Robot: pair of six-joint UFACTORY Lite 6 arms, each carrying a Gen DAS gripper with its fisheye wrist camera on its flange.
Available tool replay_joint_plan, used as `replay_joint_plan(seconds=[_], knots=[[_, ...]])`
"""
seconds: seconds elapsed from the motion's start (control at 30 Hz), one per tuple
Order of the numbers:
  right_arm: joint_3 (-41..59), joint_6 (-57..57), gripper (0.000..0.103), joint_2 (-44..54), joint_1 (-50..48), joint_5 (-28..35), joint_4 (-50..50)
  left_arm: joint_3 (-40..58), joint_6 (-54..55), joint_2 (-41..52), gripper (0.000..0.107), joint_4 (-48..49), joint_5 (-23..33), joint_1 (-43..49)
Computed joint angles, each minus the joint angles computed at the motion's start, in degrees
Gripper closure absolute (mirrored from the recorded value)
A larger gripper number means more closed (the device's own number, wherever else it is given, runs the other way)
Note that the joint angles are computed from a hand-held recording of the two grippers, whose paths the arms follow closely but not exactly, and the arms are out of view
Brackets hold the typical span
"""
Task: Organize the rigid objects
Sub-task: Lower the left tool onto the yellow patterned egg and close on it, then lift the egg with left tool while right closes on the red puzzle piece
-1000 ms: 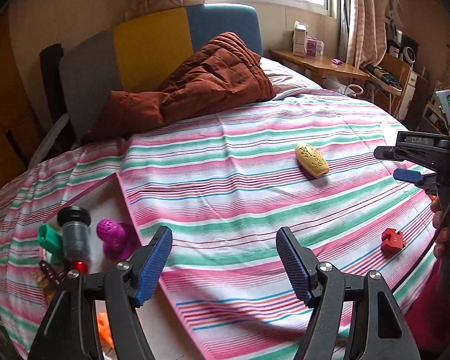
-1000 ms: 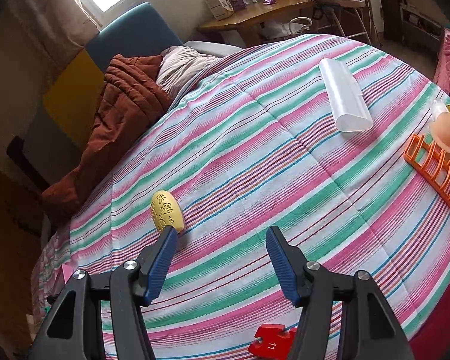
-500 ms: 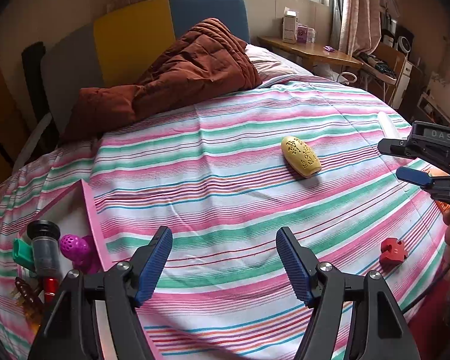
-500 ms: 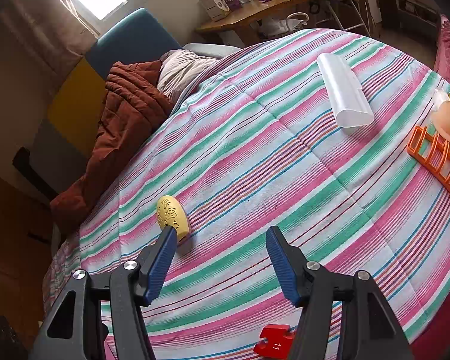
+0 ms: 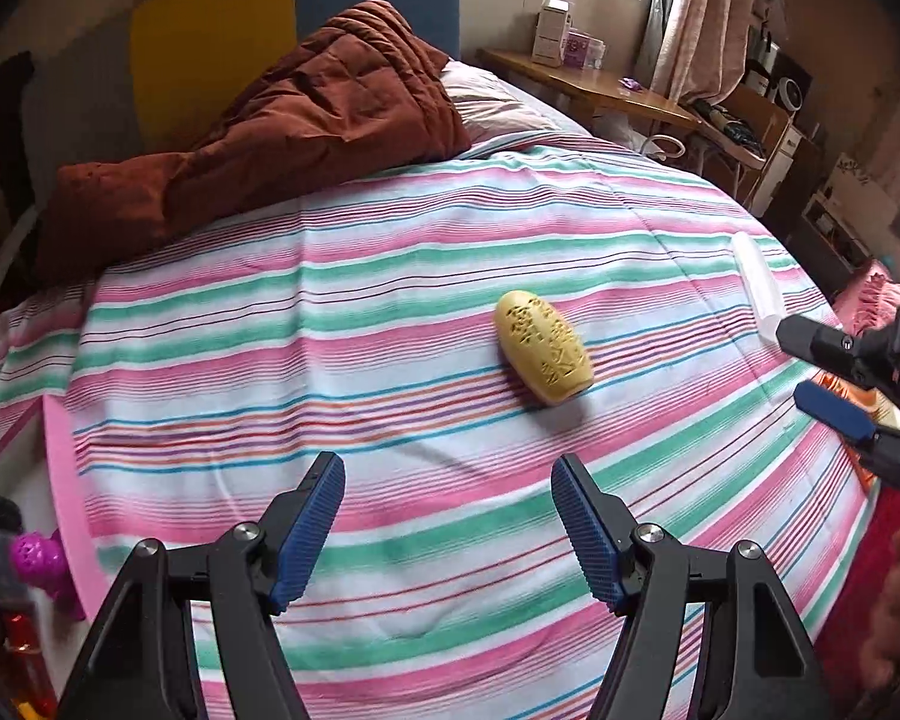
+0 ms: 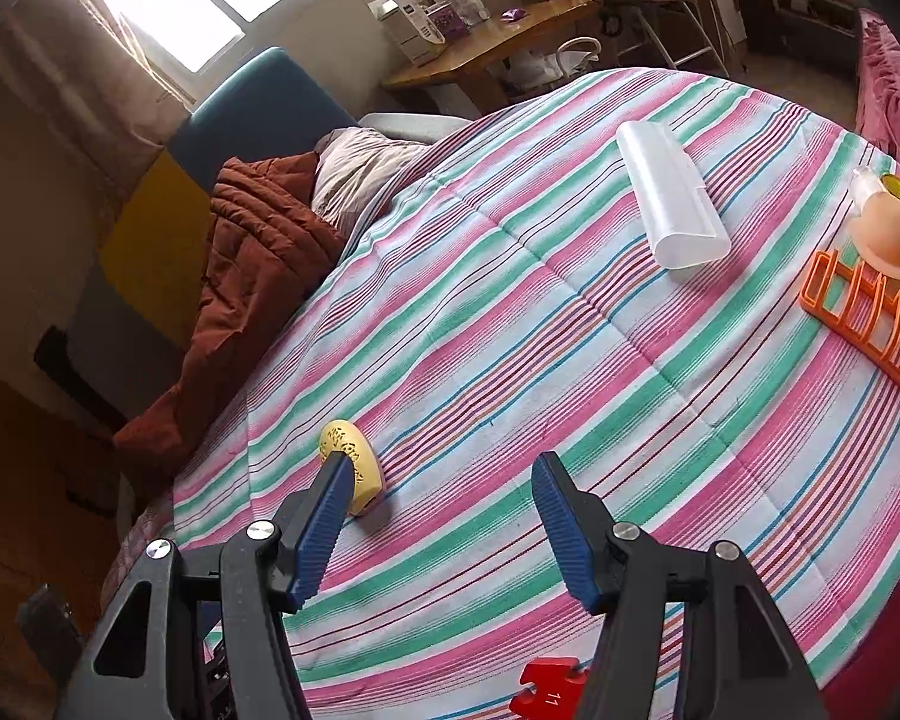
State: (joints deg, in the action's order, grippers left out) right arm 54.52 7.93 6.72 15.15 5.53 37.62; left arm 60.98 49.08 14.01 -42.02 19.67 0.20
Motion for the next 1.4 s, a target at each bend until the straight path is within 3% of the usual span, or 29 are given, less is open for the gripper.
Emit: replay_joint_plan(seconds=[0.13, 0.27, 0.47, 0.53, 0.57, 0.6, 0.97, 1.17, 1.4], knots=[[0.9, -10.5, 0.04, 1.1, -0.3, 1.2, 10.0, 9.1, -4.6, 7.8, 0.034, 0.7, 2.5, -3.2], [1.3, -11.4, 0.04, 1.3, 0.3, 1.2, 10.2, 18.6, -11.9, 16.0, 0.031, 5.0, 2.5, -6.7], [1.2, -19.2, 0.04, 1.4, 0.1, 1.7, 17.9, 34.3, -28.7, 29.5, 0.031, 18.7, 5.0, -9.5], [1.4, -20.9, 0.04, 1.8, -0.1, 2.1, 19.6, 38.2, -32.6, 33.5, 0.039, 21.7, 6.8, -9.7], [1.3, -22.9, 0.04, 1.8, -0.4, 2.4, 21.5, 36.5, -32.7, 32.5, 0.046, 22.8, 4.7, -10.1], [1.3, -23.8, 0.04, 1.9, -0.5, 2.5, 22.6, 35.0, -31.7, 31.6, 0.064, 23.1, 3.5, -10.4], [2.2, -33.5, 0.04, 5.1, -2.9, 7.3, 33.6, 4.5, -5.0, 11.6, 0.063, 3.9, -6.2, -5.8], [7.2, -20.5, 0.04, 9.5, -1.6, 10.9, 18.2, -11.2, 14.4, -0.8, 0.064, -10.9, -6.4, -0.9], [20.9, -11.7, 0.04, 15.5, 0.0, 30.4, -7.7, -21.2, 24.9, -10.2, 0.064, -17.1, -2.4, 5.5]])
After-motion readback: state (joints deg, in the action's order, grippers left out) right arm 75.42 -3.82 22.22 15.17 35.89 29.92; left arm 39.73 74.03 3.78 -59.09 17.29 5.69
